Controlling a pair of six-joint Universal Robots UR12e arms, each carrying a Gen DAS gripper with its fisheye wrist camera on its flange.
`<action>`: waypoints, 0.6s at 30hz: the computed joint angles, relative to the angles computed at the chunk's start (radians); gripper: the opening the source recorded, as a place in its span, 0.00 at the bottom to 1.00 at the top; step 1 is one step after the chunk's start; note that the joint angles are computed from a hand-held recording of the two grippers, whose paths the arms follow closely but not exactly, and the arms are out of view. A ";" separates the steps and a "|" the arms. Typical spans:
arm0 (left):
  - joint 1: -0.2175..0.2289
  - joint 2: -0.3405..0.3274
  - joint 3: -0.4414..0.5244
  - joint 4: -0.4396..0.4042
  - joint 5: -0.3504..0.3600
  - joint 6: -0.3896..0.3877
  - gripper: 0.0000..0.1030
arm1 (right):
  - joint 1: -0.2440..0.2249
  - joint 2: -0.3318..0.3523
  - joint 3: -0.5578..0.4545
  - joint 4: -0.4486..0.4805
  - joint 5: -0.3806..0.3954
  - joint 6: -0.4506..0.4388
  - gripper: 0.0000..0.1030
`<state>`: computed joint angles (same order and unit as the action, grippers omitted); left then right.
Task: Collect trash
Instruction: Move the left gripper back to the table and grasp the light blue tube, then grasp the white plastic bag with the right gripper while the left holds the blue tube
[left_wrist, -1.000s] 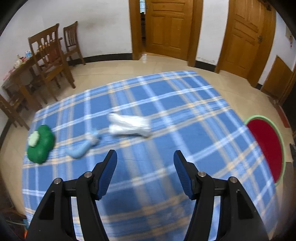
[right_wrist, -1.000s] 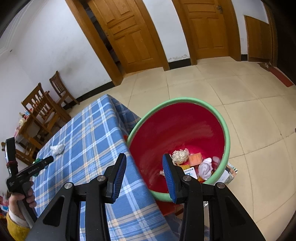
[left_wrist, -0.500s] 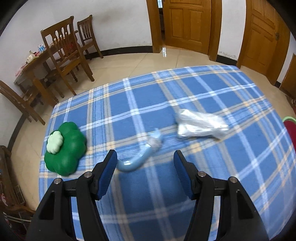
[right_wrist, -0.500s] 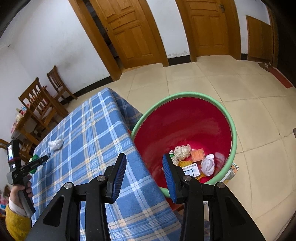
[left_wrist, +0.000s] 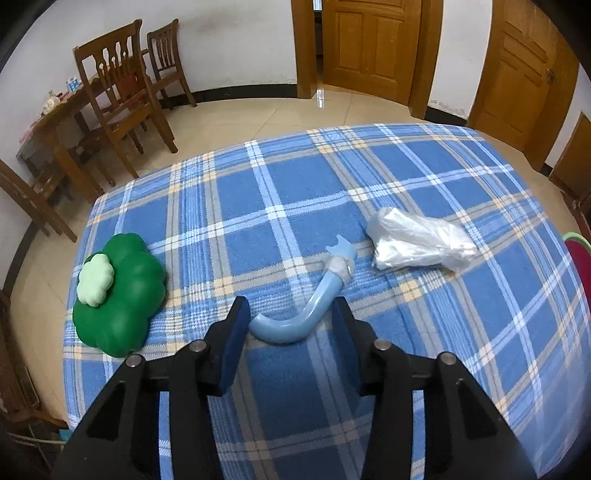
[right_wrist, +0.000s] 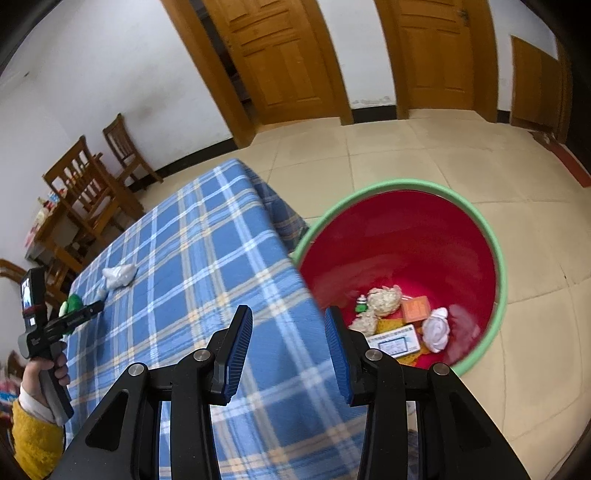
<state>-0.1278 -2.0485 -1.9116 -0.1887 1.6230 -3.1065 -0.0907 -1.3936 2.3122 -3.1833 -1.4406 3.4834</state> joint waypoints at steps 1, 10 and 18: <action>0.001 0.003 -0.003 0.001 -0.007 -0.002 0.44 | 0.005 0.004 -0.006 0.001 0.002 -0.006 0.41; 0.029 0.029 -0.072 0.105 -0.090 -0.211 0.43 | 0.068 0.063 -0.087 0.024 0.022 -0.065 0.41; 0.041 0.038 -0.125 0.215 -0.057 -0.345 0.43 | 0.139 0.136 -0.182 0.060 0.044 -0.125 0.41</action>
